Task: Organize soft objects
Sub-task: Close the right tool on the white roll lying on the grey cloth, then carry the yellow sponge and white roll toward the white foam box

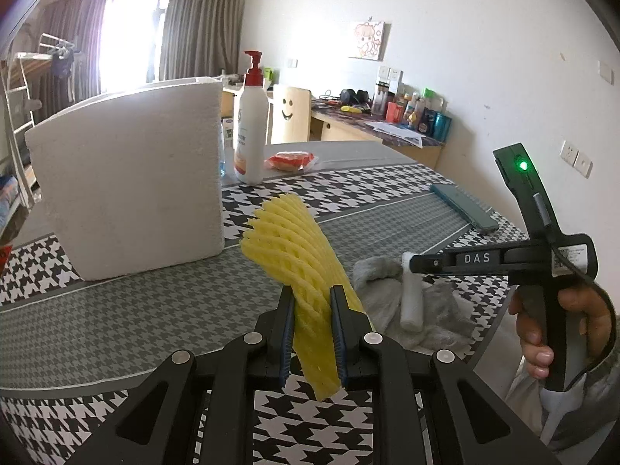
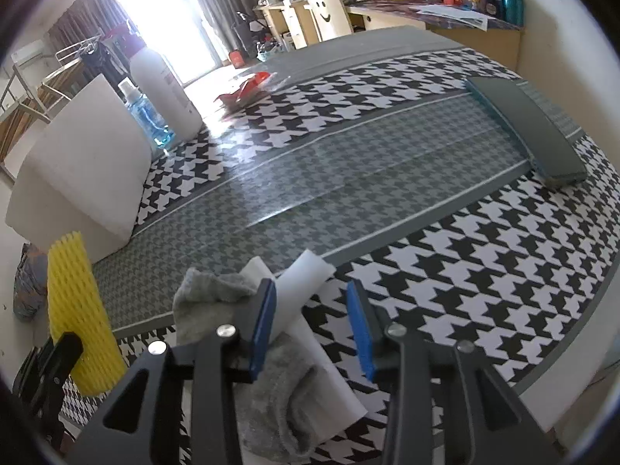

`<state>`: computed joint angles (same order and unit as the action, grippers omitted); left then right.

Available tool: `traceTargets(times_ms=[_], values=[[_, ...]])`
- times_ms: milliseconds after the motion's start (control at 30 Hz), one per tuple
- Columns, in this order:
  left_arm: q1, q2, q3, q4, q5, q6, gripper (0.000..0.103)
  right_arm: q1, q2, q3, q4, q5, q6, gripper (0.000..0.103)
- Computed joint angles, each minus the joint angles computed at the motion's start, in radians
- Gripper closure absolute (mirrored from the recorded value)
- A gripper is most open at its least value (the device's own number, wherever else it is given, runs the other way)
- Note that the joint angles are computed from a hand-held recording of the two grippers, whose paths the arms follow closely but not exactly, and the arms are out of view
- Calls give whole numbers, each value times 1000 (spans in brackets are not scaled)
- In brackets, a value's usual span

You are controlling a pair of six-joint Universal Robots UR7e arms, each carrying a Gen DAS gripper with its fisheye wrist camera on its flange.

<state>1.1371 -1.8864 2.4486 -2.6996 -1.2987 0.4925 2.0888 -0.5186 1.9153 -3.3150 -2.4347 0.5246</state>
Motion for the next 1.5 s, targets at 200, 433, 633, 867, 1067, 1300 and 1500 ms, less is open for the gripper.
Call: traceTargets(times_ms=[200,433,633,867,1067,1300,1500], values=[[1,5,0,-7,8,-8,84,-11,6,-22,-5,62,-18,61],[5,-3,0,-4,14,-12,84,-9,13,-46,11,86,-25,61],[8,-2,1,-8,18,-16,84,0,44,-97,70,38,-30,68],[6,-2,3,-15,27,-21,84,-13,37,-72,15,41,-73,93],[-6,-4,0,-18,30,-30,84,11,14,-21,-114,6,-153,93],[-38,-26,0,-24,38,-42,84,54,5,-6,-233,-34,-276,92],[-63,-50,0,-33,62,-51,84,89,23,-22,-339,-13,-416,92]])
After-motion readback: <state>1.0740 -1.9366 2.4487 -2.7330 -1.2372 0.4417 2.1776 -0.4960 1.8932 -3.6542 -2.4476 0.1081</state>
